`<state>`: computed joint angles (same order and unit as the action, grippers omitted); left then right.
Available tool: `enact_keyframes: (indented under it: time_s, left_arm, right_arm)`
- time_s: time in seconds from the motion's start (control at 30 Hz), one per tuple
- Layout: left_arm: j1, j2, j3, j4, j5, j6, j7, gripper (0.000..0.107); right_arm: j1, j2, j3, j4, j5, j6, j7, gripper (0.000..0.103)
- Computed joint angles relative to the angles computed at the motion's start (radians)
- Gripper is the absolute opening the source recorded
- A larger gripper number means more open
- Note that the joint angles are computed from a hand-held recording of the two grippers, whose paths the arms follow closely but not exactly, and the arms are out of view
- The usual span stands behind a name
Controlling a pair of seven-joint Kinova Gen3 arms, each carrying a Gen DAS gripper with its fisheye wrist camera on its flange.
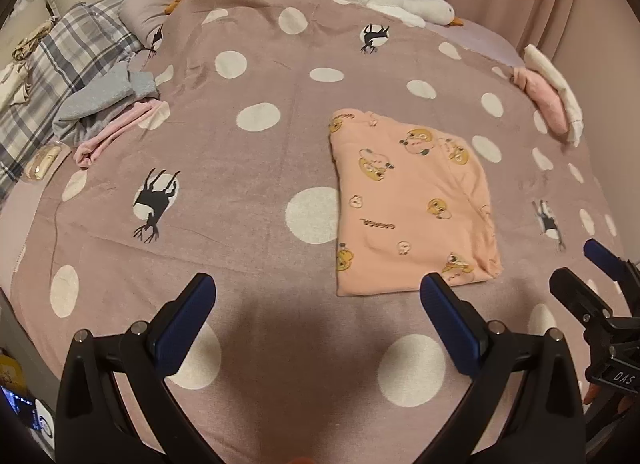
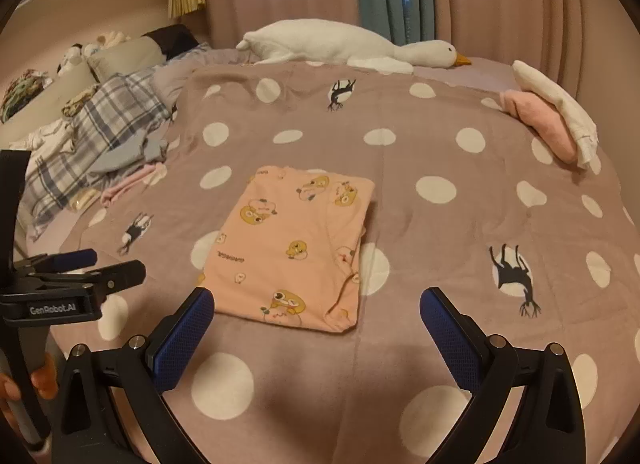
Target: Fold small clothes
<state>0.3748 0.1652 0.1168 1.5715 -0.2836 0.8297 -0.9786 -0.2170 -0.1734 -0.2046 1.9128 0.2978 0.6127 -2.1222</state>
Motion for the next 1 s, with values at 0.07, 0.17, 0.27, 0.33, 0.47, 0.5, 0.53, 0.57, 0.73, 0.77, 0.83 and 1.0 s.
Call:
enact_keyframes:
  time_s: [0.07, 0.17, 0.27, 0.33, 0.47, 0.5, 0.53, 0.57, 0.73, 0.77, 0.83, 1.0]
  left_arm:
    - [0.004, 0.003, -0.001, 0.002, -0.010, 0.004, 0.007, 0.102]
    - [0.004, 0.011, -0.002, -0.001, -0.011, 0.013, 0.006, 0.102]
    - [0.004, 0.011, -0.003, 0.004, -0.007, 0.011, 0.008, 0.102]
    - [0.003, 0.012, -0.003, 0.005, -0.005, 0.011, 0.008, 0.102]
    - [0.005, 0.018, -0.005, 0.000, -0.010, 0.018, 0.013, 0.102]
    - [0.005, 0.019, -0.005, -0.001, -0.008, 0.018, 0.011, 0.102]
    - [0.004, 0.020, -0.005, -0.002, -0.006, 0.018, 0.009, 0.102]
    - [0.005, 0.021, -0.005, -0.002, -0.006, 0.018, 0.009, 0.102]
    - [0.010, 0.026, -0.005, -0.008, -0.009, 0.023, 0.005, 0.102]
    - [0.011, 0.027, -0.005, -0.009, -0.009, 0.024, 0.005, 0.102]
    - [0.011, 0.029, -0.005, -0.012, -0.006, 0.026, 0.001, 0.102]
    - [0.016, 0.034, -0.005, -0.019, -0.007, 0.031, 0.000, 0.102]
  right_arm:
    - [-0.001, 0.011, -0.004, -0.004, 0.003, 0.008, -0.010, 0.102]
    - [-0.009, 0.015, 0.000, -0.004, -0.002, 0.015, -0.006, 0.102]
    - [-0.014, 0.020, -0.001, -0.008, 0.006, 0.023, -0.009, 0.102]
    - [-0.017, 0.020, 0.002, -0.009, 0.005, 0.024, -0.007, 0.102]
    - [-0.019, 0.021, 0.004, -0.010, 0.007, 0.025, -0.010, 0.102]
    - [-0.020, 0.022, 0.005, -0.010, 0.005, 0.026, -0.010, 0.102]
    - [-0.021, 0.025, 0.008, -0.009, 0.002, 0.024, -0.007, 0.102]
    - [-0.022, 0.026, 0.008, -0.010, 0.001, 0.025, -0.007, 0.102]
    - [-0.025, 0.033, 0.020, -0.010, -0.015, 0.020, 0.012, 0.102]
    - [-0.025, 0.033, 0.021, -0.010, -0.017, 0.020, 0.014, 0.102]
    - [-0.024, 0.033, 0.019, -0.010, -0.013, 0.021, 0.011, 0.102]
    - [-0.024, 0.034, 0.021, -0.009, -0.017, 0.019, 0.014, 0.102]
